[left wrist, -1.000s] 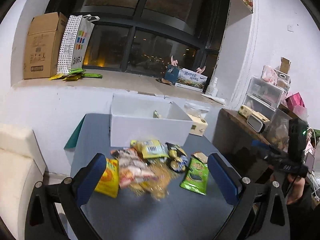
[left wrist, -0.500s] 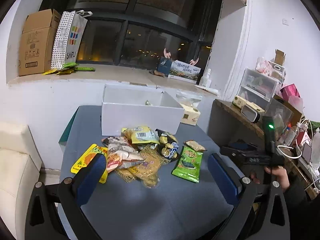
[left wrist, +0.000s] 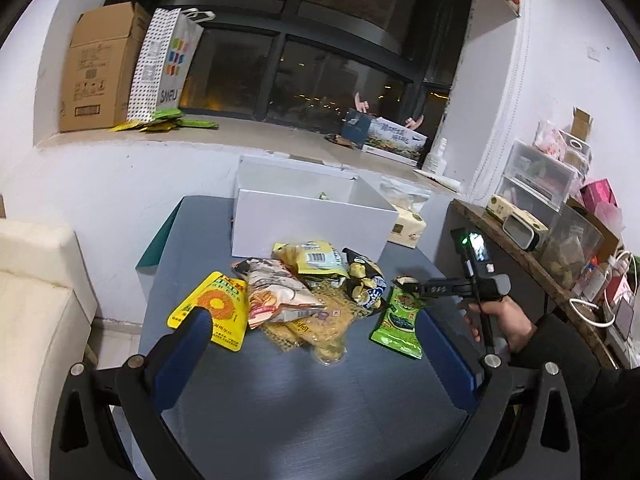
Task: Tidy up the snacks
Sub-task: 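Grasp paper-wrapped pastry with right tool while left tool grasps printed pastry bag, then release both pastries into the white box from both tools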
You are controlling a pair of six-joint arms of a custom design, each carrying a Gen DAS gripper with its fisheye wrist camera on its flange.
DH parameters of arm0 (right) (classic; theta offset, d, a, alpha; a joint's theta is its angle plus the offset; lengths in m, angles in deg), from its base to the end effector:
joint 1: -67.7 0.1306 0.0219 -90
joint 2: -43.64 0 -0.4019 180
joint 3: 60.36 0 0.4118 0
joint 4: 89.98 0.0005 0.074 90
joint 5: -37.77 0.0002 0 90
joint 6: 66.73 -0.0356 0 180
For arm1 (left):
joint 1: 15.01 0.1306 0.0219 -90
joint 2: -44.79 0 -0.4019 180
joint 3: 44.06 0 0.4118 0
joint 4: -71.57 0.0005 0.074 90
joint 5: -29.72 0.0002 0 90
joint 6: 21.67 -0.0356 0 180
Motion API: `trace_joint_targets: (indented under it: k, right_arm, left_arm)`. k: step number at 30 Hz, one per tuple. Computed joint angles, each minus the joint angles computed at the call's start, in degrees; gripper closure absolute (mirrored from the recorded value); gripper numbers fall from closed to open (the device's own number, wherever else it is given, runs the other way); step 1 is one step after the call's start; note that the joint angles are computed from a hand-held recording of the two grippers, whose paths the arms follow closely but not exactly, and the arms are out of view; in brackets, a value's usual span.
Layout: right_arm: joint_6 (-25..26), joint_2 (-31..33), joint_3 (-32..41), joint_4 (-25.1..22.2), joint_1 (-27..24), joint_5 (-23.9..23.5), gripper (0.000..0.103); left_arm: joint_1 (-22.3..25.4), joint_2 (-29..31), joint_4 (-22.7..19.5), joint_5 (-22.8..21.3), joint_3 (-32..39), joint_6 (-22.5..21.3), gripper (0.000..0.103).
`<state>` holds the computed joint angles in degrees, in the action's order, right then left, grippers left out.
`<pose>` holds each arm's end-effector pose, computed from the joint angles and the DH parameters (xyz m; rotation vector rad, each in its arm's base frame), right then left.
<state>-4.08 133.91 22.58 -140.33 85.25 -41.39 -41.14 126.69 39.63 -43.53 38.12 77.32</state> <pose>0.4697 0.1410 0.3878 0.2877 2.5347 0.0586 0.4163 -0.2162 0.4736 0.4983 2.1133 -0.6682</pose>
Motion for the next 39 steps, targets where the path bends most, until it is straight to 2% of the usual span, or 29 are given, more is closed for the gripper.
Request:
trace_joint_targets:
  k: [1, 2, 3, 5, 8, 12, 16, 20, 25, 27, 28, 29, 30, 31, 33, 39]
  right_arm:
    - [-0.08, 0.70, 0.31, -0.80, -0.14, -0.27, 0.020]
    - [-0.61, 1.34, 0.56, -1.79, -0.37, -0.83, 0.038]
    - [-0.83, 1.06, 0.00, -0.94, -0.26, 0.18, 0.051]
    - [-0.12, 0.60, -0.43, -0.69, -0.27, -0.24, 0.053]
    - [-1.87, -1.49, -2.49, 1.67, -1.00, -3.50, 0.055]
    - [-3.24, -6.36, -4.68, 3.77, 0.33, -2.43, 0.055]
    - [-3.46, -11.78, -5.97, 5.54, 4.43, 0.33, 0.055]
    - [-4.20, -15.62, -6.87, 8.00, 8.92, 2.27, 0.055]
    - [-4.01, -17.16, -6.42, 8.88, 13.28, 5.66, 0.055]
    - [-3.72, -17.21, -6.48, 9.23, 13.90, 5.44, 0.055]
    - [-3.76, -17.25, -6.62, 9.59, 14.35, 5.41, 0.055]
    - [-3.69, -17.15, -6.63, 9.67, 14.46, 5.30, 0.055]
    - [-3.63, -17.08, -6.59, 9.54, 14.58, 5.30, 0.055]
    - [-3.60, -17.02, -6.58, 9.40, 14.70, 5.47, 0.055]
    - [-3.61, -17.09, -6.87, 9.47, 14.55, 5.29, 0.055]
    - [-4.56, -17.74, -7.73, 9.98, 14.48, 5.13, 0.055]
  left_arm:
    - [0.18, 0.09, -0.06, 0.35, -0.09, 0.24, 0.000]
    - [0.24, 0.24, -0.14, 0.26, -0.08, 0.36, 0.000]
    - [0.23, 0.43, -0.34, 0.09, 0.02, 0.40, 0.000]
    - [0.14, 0.92, -0.83, 0.03, 0.32, 0.32, 0.000]
    - [-0.12, 1.79, -1.07, -0.18, 1.00, 0.30, 0.000]
    - [-0.83, 4.76, -3.71, -0.39, 3.97, 0.02, 0.000]
    - [-1.95, 10.50, -8.51, -2.53, 10.18, -1.47, 0.000]
    - [-2.68, 19.07, -14.86, -5.27, 19.29, -4.31, 0.000]
    - [-2.80, 30.62, -25.56, -6.78, 32.57, -4.98, 0.000]
    - [-3.05, 33.68, -27.98, -8.19, 35.78, -5.47, 0.001]
    - [-3.27, 34.92, -28.74, -9.51, 36.84, -5.69, 0.009]
    - [-3.36, 35.32, -28.84, -10.12, 36.91, -6.23, 0.021]
    - [-3.54, 36.01, -29.90, -11.00, 37.55, -6.99, 0.045]
    - [-3.80, 36.14, -30.11, -12.90, 37.39, -7.84, 0.049]
    - [-3.80, 34.46, -27.53, -13.13, 34.86, -8.81, 0.056]
    - [-2.25, 24.64, -15.73, -10.41, 22.85, -6.69, 0.058]
